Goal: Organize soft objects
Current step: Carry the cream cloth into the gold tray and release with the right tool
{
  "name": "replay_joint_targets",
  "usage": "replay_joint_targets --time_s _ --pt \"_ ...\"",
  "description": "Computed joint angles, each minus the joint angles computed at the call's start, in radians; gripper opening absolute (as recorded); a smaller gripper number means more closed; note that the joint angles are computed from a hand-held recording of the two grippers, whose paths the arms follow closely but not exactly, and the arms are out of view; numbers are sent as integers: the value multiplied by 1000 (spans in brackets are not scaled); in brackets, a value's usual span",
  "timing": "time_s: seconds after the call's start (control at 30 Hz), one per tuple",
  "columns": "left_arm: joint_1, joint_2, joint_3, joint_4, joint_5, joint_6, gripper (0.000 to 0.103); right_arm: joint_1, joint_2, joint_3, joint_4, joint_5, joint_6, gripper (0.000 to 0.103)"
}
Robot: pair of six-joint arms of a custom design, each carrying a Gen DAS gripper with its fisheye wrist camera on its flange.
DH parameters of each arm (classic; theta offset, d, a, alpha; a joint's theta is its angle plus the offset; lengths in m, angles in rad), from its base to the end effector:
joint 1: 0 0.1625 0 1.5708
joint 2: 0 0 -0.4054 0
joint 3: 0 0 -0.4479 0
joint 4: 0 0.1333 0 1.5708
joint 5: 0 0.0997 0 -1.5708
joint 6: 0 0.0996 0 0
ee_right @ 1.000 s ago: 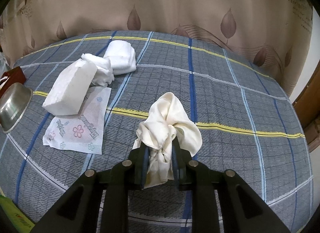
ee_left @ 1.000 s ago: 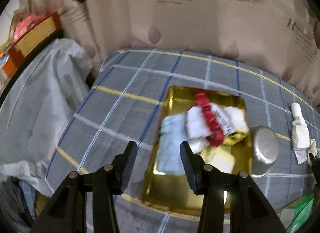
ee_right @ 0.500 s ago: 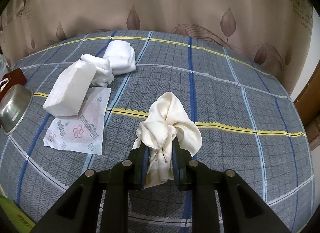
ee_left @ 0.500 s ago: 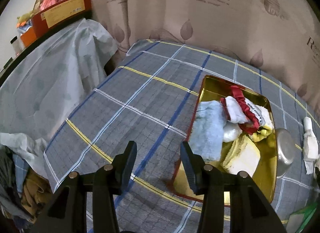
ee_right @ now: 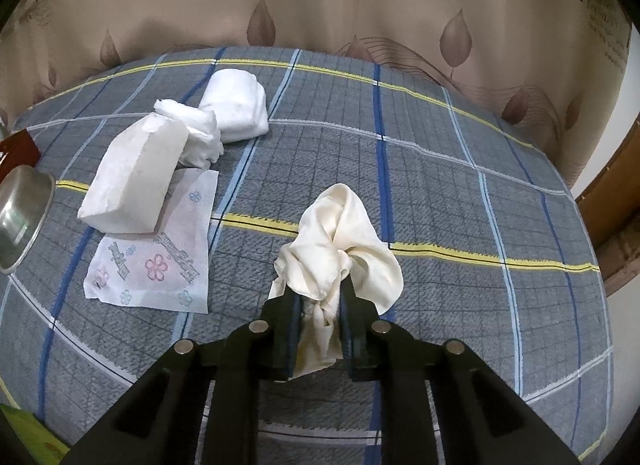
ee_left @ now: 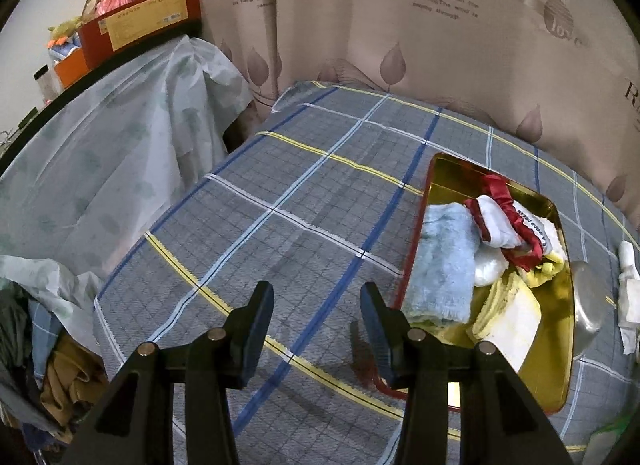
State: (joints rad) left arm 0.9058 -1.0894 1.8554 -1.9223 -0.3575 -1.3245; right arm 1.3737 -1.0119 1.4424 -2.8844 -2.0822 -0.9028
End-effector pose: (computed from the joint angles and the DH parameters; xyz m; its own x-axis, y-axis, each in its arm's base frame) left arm -0.1843 -0.6023 0.1393 -0.5581 -0.5735 -0.5996 0.0964 0.6729 -0.7334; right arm -0.0644 -0.7544 0.3412 -0.5814 -0.1532 0.7990 -0.5362 0.8108 -0.2347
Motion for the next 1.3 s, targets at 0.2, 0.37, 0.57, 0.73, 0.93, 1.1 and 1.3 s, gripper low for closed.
replay_joint_targets --time_s 0.2,0.37,0.57,0.73,0.93,1.1,1.3 --pt "6 1 -4 37 -3 -31 46 13 -3 -1 9 -25 2 13" --pt "10 -1 -1 25 -18 -29 46 30 -20 6 19 -28 6 12" --pt "16 -11 2 43 -28 -69 46 77 -77 38 117 32 52 12" --pt "19 -13 1 52 -34 -81 46 138 -110 79 193 96 42 12" --pt "22 -17 1 55 -41 -90 46 201 -103 105 282 141 62 12" --pt "23 -35 12 63 -45 -131 46 251 -85 147 319 166 44 12" --pt "25 -59 27 67 -42 -170 46 304 -42 182 341 193 29 12"
